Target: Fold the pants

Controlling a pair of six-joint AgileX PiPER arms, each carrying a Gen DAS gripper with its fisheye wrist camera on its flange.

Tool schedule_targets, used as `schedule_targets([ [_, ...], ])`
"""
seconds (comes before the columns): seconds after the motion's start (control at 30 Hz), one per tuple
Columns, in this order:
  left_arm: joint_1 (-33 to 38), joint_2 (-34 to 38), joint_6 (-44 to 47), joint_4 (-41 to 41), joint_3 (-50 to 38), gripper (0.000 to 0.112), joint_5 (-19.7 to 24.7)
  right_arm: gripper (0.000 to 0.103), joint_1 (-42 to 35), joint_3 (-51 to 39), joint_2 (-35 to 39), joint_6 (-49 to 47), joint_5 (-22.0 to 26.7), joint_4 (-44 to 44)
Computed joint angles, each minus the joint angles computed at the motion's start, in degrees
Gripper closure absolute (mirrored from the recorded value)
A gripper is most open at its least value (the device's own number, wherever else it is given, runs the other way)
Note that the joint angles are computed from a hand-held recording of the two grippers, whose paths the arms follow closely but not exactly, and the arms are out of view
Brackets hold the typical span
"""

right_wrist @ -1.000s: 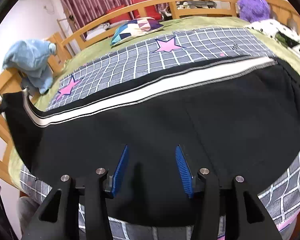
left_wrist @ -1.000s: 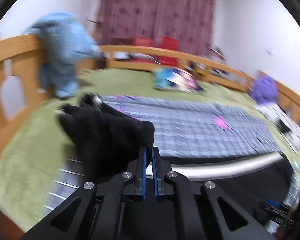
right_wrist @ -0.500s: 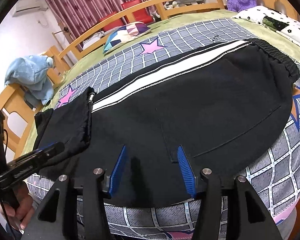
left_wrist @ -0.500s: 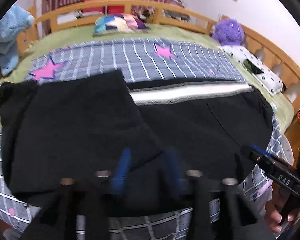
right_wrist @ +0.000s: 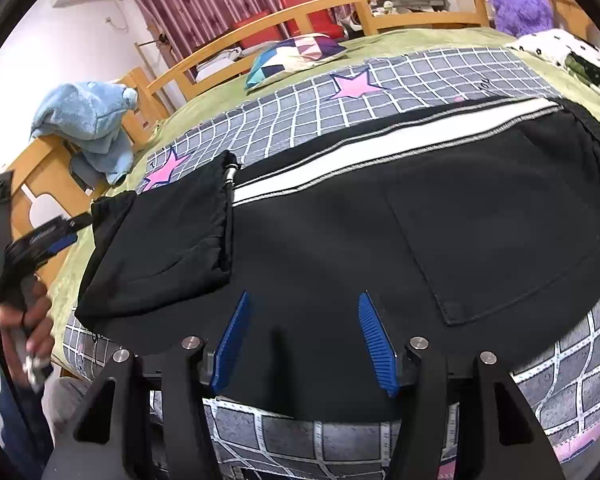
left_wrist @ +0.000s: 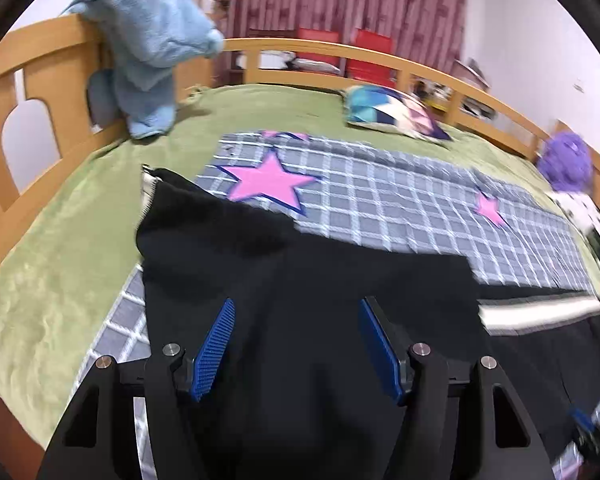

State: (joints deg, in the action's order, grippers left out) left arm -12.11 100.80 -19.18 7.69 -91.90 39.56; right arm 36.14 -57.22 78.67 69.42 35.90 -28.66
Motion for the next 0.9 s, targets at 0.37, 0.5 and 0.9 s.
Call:
schedule_targets([
  [0.37, 1.0, 25.5, 3.7, -0.7, -32.3, 0.052, 15.5, 0.047, -3.9, -6.9, 7.9, -8.9, -1.0, 7.1],
  [0.5, 3.7, 28.3, 2.7, -6.2, -34.5, 0.072, 16.3, 0.047, -3.9, -9.2, 10.6, -10.6, 0.1, 7.6],
  [0.9, 7.3, 7.1, 5.7, -9.3, -7.8, 0.106, 0.7, 0.047, -1.7, -11.0, 11.7, -10.9, -0.4, 8.0],
])
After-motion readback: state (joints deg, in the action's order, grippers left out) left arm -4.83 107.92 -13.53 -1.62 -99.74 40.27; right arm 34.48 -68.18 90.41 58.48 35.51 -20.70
